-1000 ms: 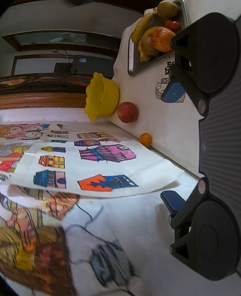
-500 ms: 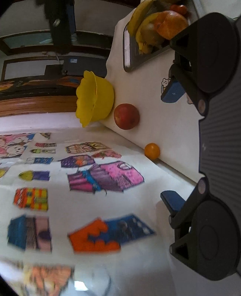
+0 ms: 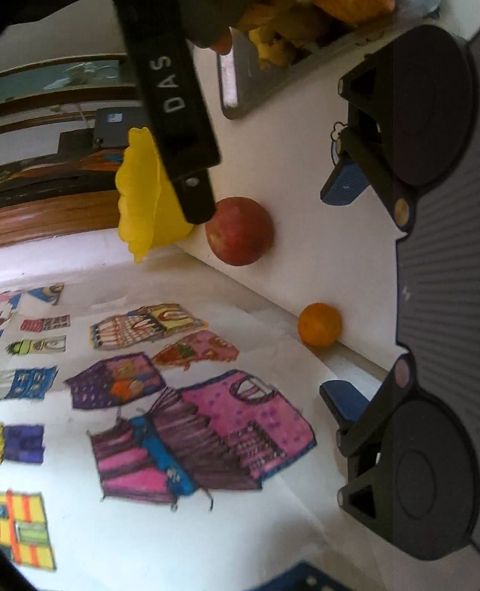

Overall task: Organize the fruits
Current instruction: 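Move the right gripper to the red apple while the left gripper approaches the small orange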

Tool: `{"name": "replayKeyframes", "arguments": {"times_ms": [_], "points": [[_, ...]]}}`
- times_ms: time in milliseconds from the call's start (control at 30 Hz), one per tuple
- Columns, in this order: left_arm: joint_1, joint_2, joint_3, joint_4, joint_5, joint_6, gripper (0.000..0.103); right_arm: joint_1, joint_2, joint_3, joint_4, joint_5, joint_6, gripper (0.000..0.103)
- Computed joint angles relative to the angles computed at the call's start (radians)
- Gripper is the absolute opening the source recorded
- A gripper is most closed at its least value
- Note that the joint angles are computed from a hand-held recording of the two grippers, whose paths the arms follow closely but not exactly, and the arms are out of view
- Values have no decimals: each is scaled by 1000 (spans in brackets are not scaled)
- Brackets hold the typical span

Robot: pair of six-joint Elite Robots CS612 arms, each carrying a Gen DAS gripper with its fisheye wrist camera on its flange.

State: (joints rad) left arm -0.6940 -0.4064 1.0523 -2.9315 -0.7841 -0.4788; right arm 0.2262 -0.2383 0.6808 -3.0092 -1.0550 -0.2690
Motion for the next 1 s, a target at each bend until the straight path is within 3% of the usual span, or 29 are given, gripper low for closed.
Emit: {"name": "replayKeyframes", "arguments": {"times_ms": [67,233,333,500,667,833,1000], "points": [[1,3,-4,7,-11,15,102,-2,-3,0,40,5,18,102],[-7,-26,50,-45,-18,13,102,-16,-57,90,-9,21,101,102],[-23,-59,99,-91,10,26,102,-21,-122,184,-66,14,172,102],[-57,-123,188,-209,75,64,102,-21,-252,368,-220,-38,176,102],[-88,-193,258,-321,153,110,103,-20,-375,501,-286,-76,233,102],[-103,-244,278,-385,207,145,103,-12,-467,548,-250,-123,190,102],[-89,-236,245,-355,220,93,103,-7,-479,513,-219,-138,118,102]]}}
